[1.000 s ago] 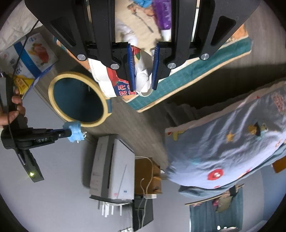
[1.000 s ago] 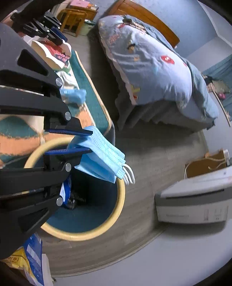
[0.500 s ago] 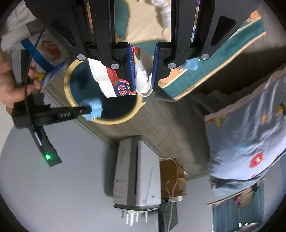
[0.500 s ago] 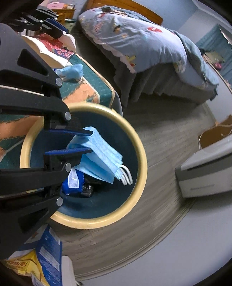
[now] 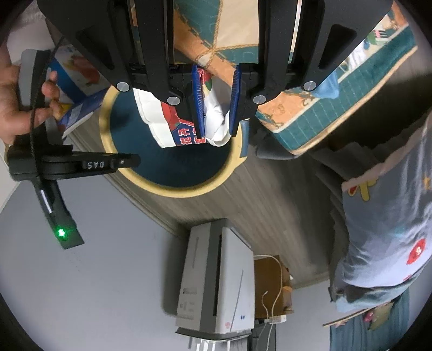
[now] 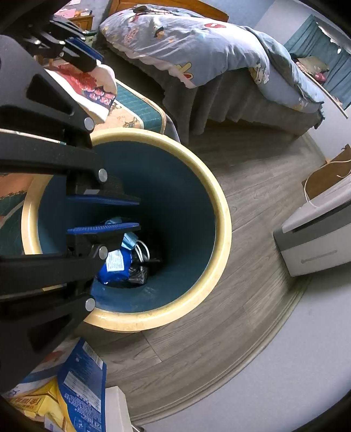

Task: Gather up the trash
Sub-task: 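Carry tissue and mask over the bin and open both tools to drop them, then move both tools back over the cushion toward the medicine box and mask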

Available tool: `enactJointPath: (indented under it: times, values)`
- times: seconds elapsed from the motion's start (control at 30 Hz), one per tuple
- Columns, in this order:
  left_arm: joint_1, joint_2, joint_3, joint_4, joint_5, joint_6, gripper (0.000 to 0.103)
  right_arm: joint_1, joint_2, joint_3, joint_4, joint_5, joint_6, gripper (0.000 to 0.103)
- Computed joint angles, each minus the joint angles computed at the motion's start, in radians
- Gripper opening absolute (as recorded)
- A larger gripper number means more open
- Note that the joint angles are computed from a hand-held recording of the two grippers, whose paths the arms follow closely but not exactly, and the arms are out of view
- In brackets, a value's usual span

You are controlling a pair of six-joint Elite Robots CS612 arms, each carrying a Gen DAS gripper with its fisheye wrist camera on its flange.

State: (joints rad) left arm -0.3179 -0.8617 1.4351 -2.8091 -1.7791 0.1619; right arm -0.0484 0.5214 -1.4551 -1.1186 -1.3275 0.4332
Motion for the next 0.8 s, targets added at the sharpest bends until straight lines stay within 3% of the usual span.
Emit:
enactJointPath:
  times: [0.17, 0.23, 0.27, 0.3, 0.43, 0.47, 0.57, 0.6, 0.67, 0.7, 0.8]
  values:
    - [-0.007, 0.018, -0.027, 0.022, 0.012, 0.006, 0.020, -0.002, 0.001, 0.002, -0.007, 0.008, 0.008, 0.013]
    - [-0.008, 0.023, -0.035, 0.034, 0.011, -0.006, 0.035, 0.000, 0.000, 0.004, -0.006, -0.001, 0.007, 0.013]
    - [-0.010, 0.023, -0.033, 0.025, 0.021, -0.011, 0.052, 0.000, 0.001, 0.003, -0.006, -0.003, 0.009, 0.013]
    - [-0.011, 0.022, -0.029, 0.009, 0.026, -0.014, 0.062, 0.000, 0.000, 0.004, -0.006, -0.007, 0.011, 0.014]
    - [-0.012, 0.019, -0.019, 0.003, 0.033, 0.000, 0.069, -0.001, 0.001, 0.003, -0.006, -0.015, 0.027, 0.017]
    - [-0.012, 0.018, -0.016, -0.003, 0.042, 0.004, 0.074, 0.000, 0.001, 0.004, -0.006, -0.016, 0.029, 0.023]
    - [-0.009, 0.014, -0.003, -0.030, 0.068, -0.004, 0.086, 0.002, 0.001, 0.003, -0.015, -0.020, 0.037, 0.061]
    - [-0.007, 0.014, -0.001, -0.035, 0.072, -0.011, 0.090, 0.004, 0.002, 0.001, -0.025, -0.023, 0.036, 0.067]
    - [-0.003, 0.013, 0.003, -0.045, 0.088, -0.027, 0.093, 0.010, -0.001, 0.002, -0.042, -0.048, 0.026, 0.090]
    - [-0.001, 0.012, 0.005, -0.046, 0.101, -0.037, 0.094, 0.013, -0.003, 0.004, -0.046, -0.062, 0.020, 0.097]
    - [0.005, 0.009, 0.009, -0.043, 0.114, -0.054, 0.094, 0.022, -0.011, 0.013, -0.047, -0.089, -0.009, 0.097]
